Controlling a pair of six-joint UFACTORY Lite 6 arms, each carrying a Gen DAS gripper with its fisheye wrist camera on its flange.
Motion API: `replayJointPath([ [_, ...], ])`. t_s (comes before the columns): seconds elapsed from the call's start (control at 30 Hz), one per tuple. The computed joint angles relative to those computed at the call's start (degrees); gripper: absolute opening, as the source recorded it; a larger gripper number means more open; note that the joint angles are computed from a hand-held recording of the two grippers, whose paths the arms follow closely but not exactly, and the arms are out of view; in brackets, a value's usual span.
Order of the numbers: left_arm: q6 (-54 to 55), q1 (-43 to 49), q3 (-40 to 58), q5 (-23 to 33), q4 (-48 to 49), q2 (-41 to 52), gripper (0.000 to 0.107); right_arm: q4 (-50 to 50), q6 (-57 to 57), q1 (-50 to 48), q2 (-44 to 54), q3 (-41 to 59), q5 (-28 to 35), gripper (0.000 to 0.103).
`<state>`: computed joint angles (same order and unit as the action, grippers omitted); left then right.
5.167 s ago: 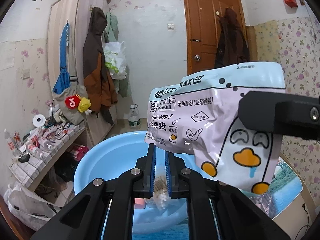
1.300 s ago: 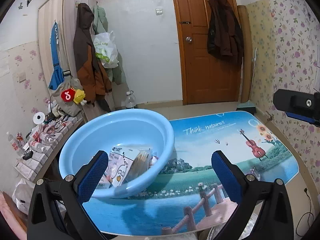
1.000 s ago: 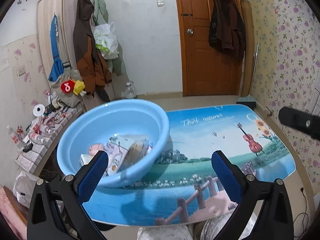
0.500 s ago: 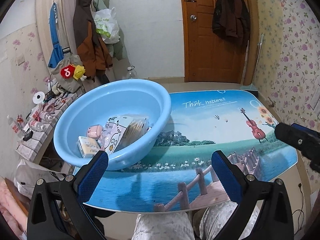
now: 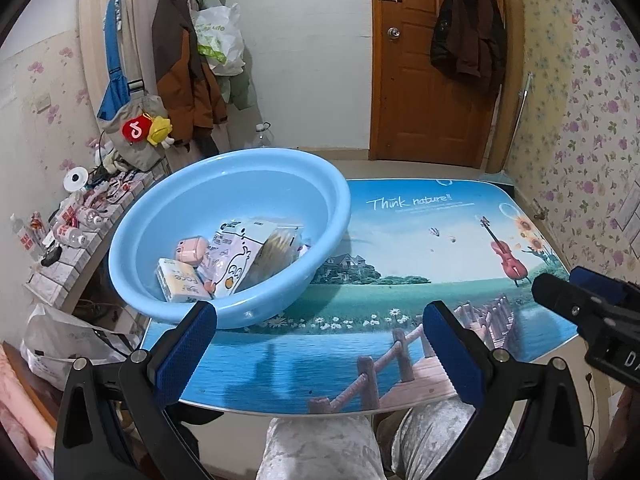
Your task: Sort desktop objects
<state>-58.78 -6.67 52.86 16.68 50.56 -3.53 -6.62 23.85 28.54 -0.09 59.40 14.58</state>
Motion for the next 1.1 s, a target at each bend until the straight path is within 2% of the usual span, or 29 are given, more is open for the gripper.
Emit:
replayJointPath([
  [0.3,3.1,1.5,-0.2,-1.1,-3.0,0.3,0.103,-5.7,5.5,2.0,1.7,1.6,1.1,0.071],
  [1.1,6.3,2.0,-0.9,-1.6,-5.9,0.7,0.103,-8.0,7.3,3.1,4.4,2.8,3.8,0.071],
])
